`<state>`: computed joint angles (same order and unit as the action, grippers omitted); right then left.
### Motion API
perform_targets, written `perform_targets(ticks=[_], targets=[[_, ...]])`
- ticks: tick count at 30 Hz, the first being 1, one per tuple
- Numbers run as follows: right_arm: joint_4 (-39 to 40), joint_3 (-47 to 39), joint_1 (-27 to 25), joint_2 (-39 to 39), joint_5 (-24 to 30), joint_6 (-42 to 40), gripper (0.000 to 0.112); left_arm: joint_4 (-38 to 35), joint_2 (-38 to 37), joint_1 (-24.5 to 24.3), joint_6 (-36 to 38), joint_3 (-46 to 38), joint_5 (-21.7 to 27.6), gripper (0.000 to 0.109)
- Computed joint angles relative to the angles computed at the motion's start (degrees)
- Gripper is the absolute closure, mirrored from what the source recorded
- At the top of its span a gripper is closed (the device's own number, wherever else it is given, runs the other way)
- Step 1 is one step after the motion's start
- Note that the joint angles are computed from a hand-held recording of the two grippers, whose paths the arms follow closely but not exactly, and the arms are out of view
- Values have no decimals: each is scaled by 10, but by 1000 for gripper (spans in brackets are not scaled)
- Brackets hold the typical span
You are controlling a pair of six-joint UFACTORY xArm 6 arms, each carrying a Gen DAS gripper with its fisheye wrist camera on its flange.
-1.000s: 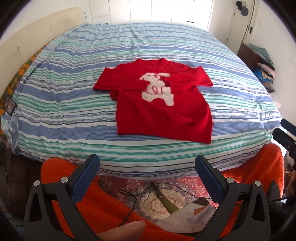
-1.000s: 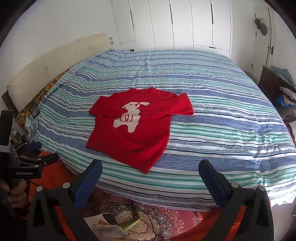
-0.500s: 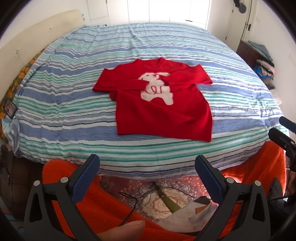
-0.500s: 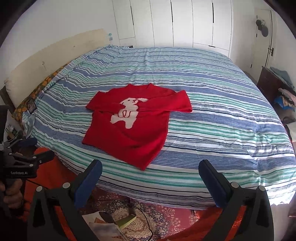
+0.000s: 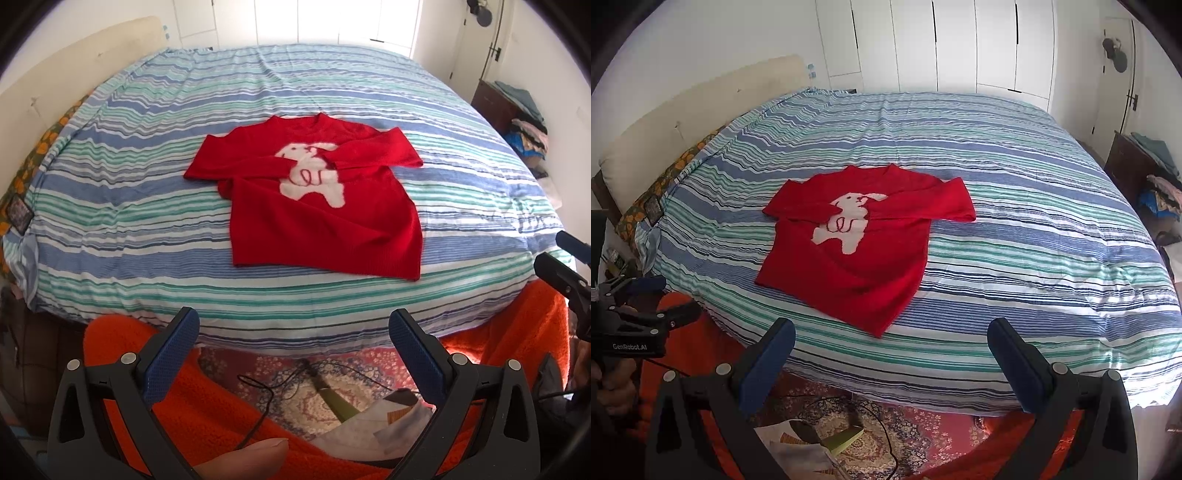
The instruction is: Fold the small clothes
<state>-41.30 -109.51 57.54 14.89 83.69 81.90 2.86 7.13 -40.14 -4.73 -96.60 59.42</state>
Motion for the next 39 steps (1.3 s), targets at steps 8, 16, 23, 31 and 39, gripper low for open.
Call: perform_targets(ticks=[8, 16, 23, 31, 39], targets=[[6, -13, -1, 7, 4, -7, 10, -9, -3, 7, -6, 1, 1, 6], [-4, -21, 4, 10, 12, -2, 10, -4, 10, 10, -13, -16, 12, 6], [-4, -4, 1, 1, 5, 8, 10, 33, 21, 8, -32, -28, 30, 6], [2, 1, 0, 0, -2, 11, 10, 44, 24, 6, -33, -28, 35, 6], [6, 4, -2, 0, -6, 9, 10, 51, 26, 4, -35, -30, 38, 6]])
